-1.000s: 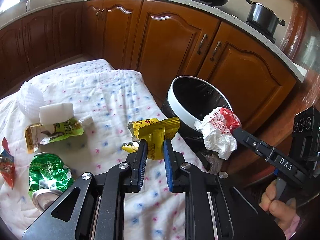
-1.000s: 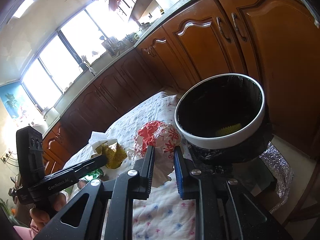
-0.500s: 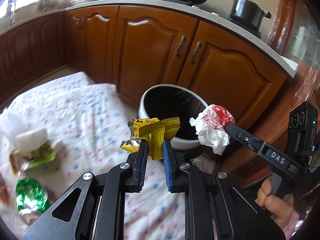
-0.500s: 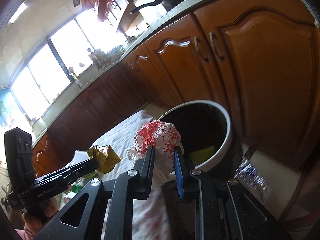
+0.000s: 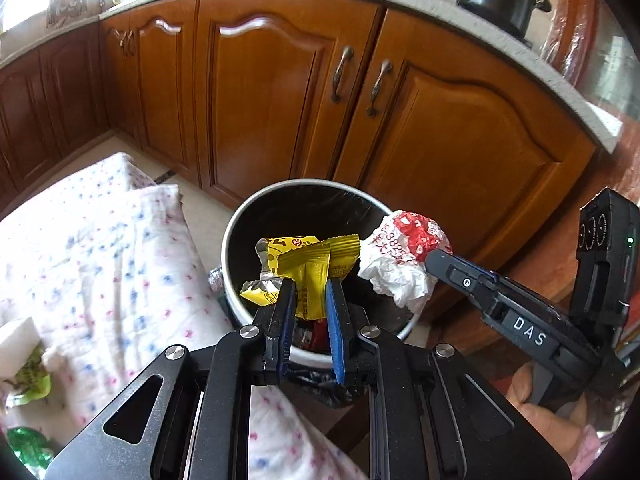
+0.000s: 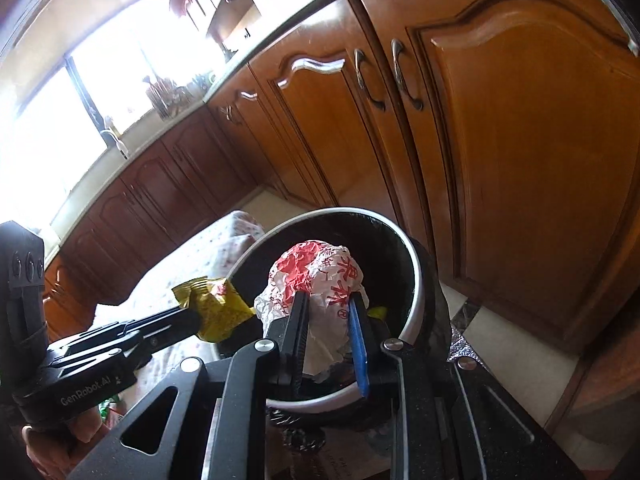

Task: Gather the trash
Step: 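Carry both items over the bin and open both tools to drop them, then move both open tools back to the table toward the green wrapper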

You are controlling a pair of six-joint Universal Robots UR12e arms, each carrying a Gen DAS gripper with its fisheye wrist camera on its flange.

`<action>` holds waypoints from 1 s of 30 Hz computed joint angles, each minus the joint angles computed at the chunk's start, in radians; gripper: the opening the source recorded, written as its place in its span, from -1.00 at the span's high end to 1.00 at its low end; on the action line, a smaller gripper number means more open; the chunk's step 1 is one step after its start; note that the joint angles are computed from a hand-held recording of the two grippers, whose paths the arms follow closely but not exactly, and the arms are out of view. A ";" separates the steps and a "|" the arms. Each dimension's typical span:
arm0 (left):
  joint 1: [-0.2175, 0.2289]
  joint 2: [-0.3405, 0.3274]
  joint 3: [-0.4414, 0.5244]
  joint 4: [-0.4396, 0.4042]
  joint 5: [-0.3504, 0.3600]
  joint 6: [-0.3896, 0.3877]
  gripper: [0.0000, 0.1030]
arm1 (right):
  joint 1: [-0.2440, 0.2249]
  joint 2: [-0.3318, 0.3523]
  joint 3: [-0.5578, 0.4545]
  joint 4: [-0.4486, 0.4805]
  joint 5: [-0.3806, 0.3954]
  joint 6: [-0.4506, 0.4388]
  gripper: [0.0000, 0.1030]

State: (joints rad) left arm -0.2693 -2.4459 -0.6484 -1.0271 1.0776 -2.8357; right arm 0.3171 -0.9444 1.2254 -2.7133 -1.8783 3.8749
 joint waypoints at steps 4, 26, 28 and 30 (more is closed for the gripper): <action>-0.009 -0.041 0.069 -0.065 0.019 0.011 0.64 | -0.011 0.006 -0.007 0.011 0.016 0.010 0.38; 0.035 0.096 -0.194 0.080 0.013 -0.040 -0.21 | 0.054 -0.017 0.062 -0.149 0.001 0.074 -0.65; 0.047 0.121 -0.239 0.108 0.012 -0.045 -0.21 | 0.063 -0.009 0.050 -0.152 0.009 0.076 -0.65; 0.059 0.145 -0.280 0.134 0.009 -0.052 -0.21 | 0.072 0.002 0.034 -0.157 0.021 0.073 -0.65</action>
